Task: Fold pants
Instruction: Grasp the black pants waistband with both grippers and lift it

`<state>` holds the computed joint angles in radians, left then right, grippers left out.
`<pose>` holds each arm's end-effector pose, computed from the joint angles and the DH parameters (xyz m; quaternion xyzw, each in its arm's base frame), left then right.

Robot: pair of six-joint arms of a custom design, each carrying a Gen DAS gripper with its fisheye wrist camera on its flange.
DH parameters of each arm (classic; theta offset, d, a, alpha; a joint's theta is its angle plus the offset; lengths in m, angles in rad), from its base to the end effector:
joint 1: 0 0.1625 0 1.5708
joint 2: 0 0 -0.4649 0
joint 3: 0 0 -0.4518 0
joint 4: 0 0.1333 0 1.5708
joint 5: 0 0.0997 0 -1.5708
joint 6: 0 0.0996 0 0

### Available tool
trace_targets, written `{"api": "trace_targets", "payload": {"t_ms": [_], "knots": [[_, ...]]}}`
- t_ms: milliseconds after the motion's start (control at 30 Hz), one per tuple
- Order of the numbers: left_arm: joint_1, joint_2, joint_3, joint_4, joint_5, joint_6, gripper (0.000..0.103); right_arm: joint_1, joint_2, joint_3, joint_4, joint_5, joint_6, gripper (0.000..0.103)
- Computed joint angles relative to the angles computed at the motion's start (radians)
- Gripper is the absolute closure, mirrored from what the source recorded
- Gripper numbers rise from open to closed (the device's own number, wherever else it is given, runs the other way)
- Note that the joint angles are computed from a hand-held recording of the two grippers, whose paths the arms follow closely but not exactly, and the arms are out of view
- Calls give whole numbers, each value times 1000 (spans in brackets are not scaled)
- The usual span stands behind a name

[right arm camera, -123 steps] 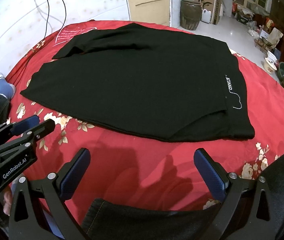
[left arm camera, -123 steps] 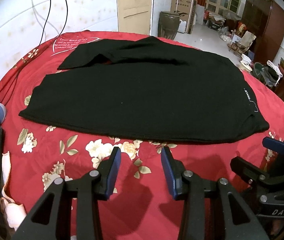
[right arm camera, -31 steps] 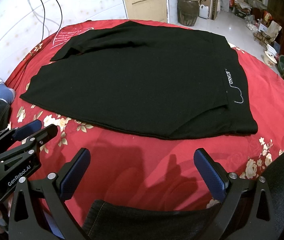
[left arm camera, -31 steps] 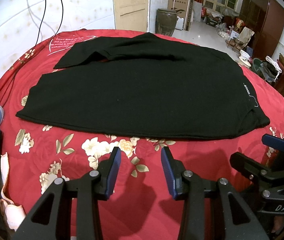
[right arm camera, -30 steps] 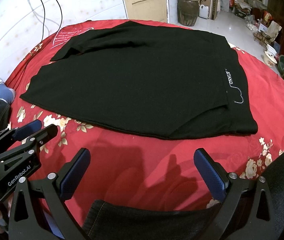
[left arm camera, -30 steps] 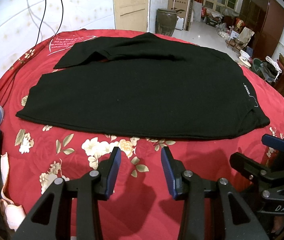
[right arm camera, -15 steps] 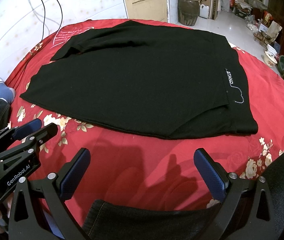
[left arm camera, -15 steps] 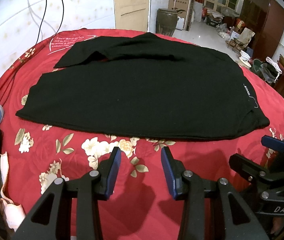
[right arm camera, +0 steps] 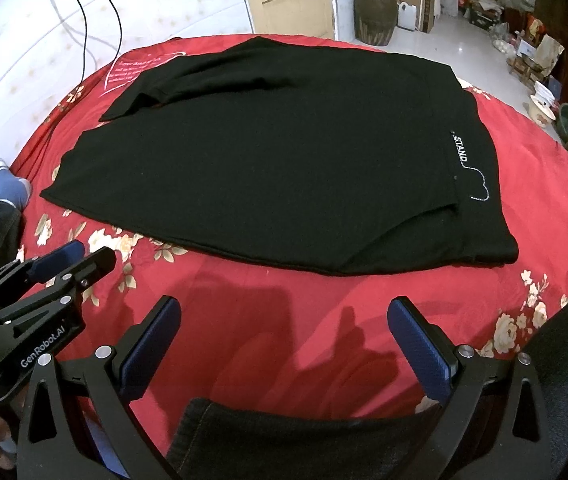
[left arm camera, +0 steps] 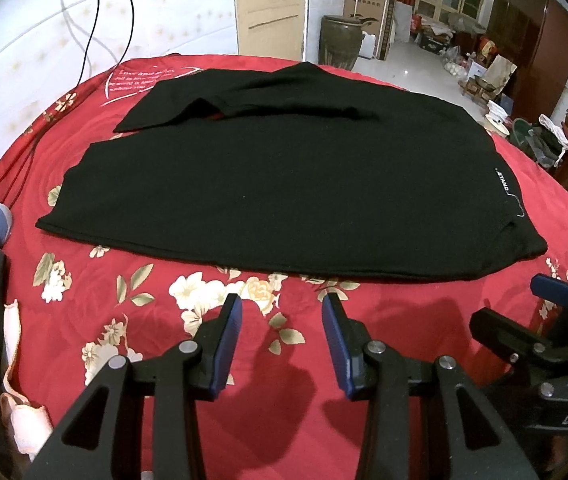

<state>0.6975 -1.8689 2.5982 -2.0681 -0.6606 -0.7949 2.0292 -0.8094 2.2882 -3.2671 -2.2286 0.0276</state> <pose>-0.0810 -0.3444 0.2234 0.0858 0.8895 -0.2535 0.3703 0.2758 -0.3954 -0.0063 0.1668 -0.9266 0.1770 0.2869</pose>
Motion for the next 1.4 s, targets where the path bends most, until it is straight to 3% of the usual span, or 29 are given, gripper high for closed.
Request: {"api": "trace_targets", "payload": {"t_ms": [267,567,900,1233,1400], "knots": [[7,12,-1,-19,-8,17,59,-6,-22,-4,35,27,-2,0],[28,57,-16,-99,-18,86,59,-37,-69,-15,74,123,-25,0],[133,172,-93,-218,-16,187,59,-85,-77,-93,127,164,-84,0],[304,358,-274,-487,31,512,59,-154,-18,-302,199,143,-219,0],[394,483,-416,-672,53,728,59,-186,33,-440,230,181,-326,0]]}}
